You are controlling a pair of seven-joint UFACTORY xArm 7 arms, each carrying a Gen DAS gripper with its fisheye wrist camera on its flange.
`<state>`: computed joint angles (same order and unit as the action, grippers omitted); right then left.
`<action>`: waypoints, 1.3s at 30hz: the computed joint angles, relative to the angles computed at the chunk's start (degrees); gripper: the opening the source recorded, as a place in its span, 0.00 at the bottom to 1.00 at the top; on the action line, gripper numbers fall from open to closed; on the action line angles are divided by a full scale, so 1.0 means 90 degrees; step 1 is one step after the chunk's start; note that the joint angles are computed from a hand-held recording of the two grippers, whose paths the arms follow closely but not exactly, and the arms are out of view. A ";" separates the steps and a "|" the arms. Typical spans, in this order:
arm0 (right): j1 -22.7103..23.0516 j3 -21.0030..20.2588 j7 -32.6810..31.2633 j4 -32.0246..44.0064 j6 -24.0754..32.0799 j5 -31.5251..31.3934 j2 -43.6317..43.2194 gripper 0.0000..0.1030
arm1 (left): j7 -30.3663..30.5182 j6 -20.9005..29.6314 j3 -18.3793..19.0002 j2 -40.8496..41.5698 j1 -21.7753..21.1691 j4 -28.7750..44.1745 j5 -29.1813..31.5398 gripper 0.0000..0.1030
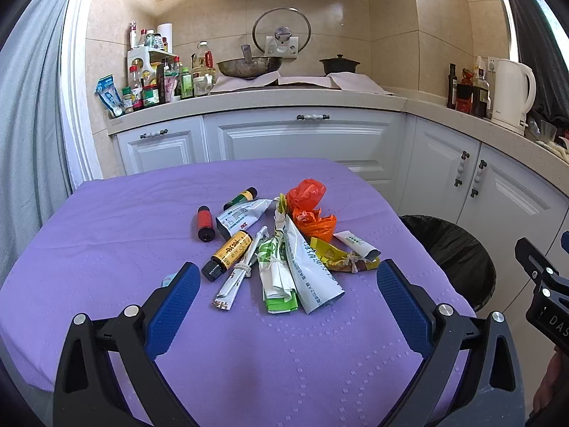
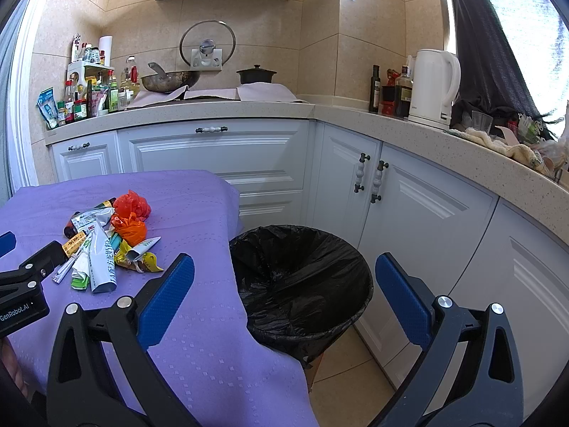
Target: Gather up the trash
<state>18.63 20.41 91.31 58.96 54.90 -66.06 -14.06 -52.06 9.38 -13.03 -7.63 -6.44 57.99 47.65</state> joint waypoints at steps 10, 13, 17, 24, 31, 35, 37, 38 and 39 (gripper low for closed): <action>-0.0032 0.0005 -0.0027 -0.0003 -0.0016 0.0020 -0.0032 0.97 | -0.0003 0.0018 0.0004 0.0013 -0.0026 0.0014 0.0018 0.94; -0.0034 0.0004 -0.0040 -0.0004 -0.0015 0.0024 -0.0038 0.97 | -0.0041 0.0024 -0.0001 0.0017 -0.0024 0.0023 0.0055 0.94; -0.0031 0.0000 -0.0042 -0.0008 -0.0023 0.0026 -0.0041 0.97 | -0.0025 0.0022 0.0012 0.0007 -0.0042 0.0007 0.0039 0.94; -0.0026 0.0010 -0.0011 -0.0005 -0.0010 0.0015 -0.0025 0.97 | -0.0039 0.0032 0.0013 0.0009 -0.0045 0.0011 0.0056 0.94; -0.0022 0.0015 0.0012 -0.0007 -0.0004 0.0005 -0.0014 0.97 | -0.0040 0.0040 0.0002 0.0029 -0.0061 0.0018 0.0049 0.94; -0.0047 -0.0010 -0.0033 -0.0106 -0.0057 0.0071 -0.0129 0.97 | 0.0039 0.0043 0.0030 0.0049 -0.0110 0.0010 -0.0031 0.94; -0.0061 0.0001 -0.0057 -0.0116 -0.0069 0.0103 -0.0141 0.97 | 0.0108 0.0021 0.0049 0.0041 -0.0130 -0.0023 -0.0107 0.94; -0.0069 0.0004 -0.0070 -0.0121 -0.0076 0.0115 -0.0151 0.97 | 0.0155 0.0016 0.0059 0.0040 -0.0135 -0.0028 -0.0151 0.94; -0.0079 0.0029 -0.0045 -0.0093 -0.0066 0.0104 -0.0096 0.97 | 0.0236 0.0016 0.0075 0.0050 -0.0150 -0.0020 -0.0231 0.94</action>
<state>17.91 20.67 90.91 58.12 54.31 -65.13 -14.92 -49.94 9.52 -12.36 -7.18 -7.80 57.81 45.57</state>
